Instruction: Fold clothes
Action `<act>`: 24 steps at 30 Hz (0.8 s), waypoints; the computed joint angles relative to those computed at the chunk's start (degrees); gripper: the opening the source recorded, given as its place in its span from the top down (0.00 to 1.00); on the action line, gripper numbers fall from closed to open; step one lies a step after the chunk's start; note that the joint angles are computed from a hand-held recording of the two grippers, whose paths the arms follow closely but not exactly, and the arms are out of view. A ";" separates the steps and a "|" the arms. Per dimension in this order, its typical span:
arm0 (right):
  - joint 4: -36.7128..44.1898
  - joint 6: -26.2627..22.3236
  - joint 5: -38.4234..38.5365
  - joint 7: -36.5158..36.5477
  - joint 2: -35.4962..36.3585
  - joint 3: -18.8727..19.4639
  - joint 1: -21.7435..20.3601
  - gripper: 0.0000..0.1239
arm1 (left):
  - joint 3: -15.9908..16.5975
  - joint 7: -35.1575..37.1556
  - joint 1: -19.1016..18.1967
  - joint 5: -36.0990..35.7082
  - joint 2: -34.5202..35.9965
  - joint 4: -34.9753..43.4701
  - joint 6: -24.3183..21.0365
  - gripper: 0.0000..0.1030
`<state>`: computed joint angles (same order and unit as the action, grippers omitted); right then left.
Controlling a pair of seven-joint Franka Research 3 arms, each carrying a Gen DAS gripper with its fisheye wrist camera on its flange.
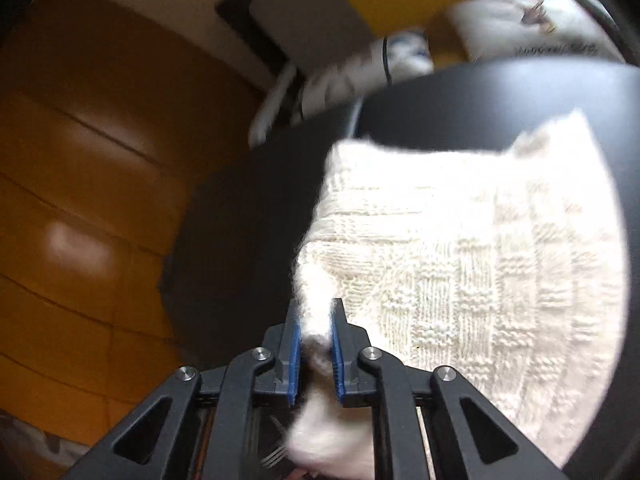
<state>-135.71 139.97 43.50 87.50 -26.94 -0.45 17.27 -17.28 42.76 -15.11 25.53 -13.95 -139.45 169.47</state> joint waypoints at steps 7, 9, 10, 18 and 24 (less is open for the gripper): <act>-1.66 2.25 -0.64 -1.29 1.33 0.61 1.22 0.81 | 3.51 3.75 -2.88 -5.34 -0.16 -2.27 4.76 0.49; -2.78 3.71 2.60 -4.10 -0.82 -0.66 2.15 0.80 | 9.20 9.92 -9.04 -13.01 -0.49 -3.54 6.41 0.47; -4.04 5.81 3.38 -5.57 -2.66 -0.63 2.21 0.80 | 12.90 13.96 -13.16 -17.88 -0.83 -4.13 6.89 0.47; -10.60 7.73 -14.16 0.44 -10.57 4.24 -5.26 0.88 | 35.96 33.71 -39.40 -46.44 -7.72 -6.62 8.23 0.39; -9.26 6.73 -10.11 -11.38 -4.79 0.80 4.34 0.88 | 45.27 42.25 -49.63 -58.03 -8.06 -1.63 -0.60 0.26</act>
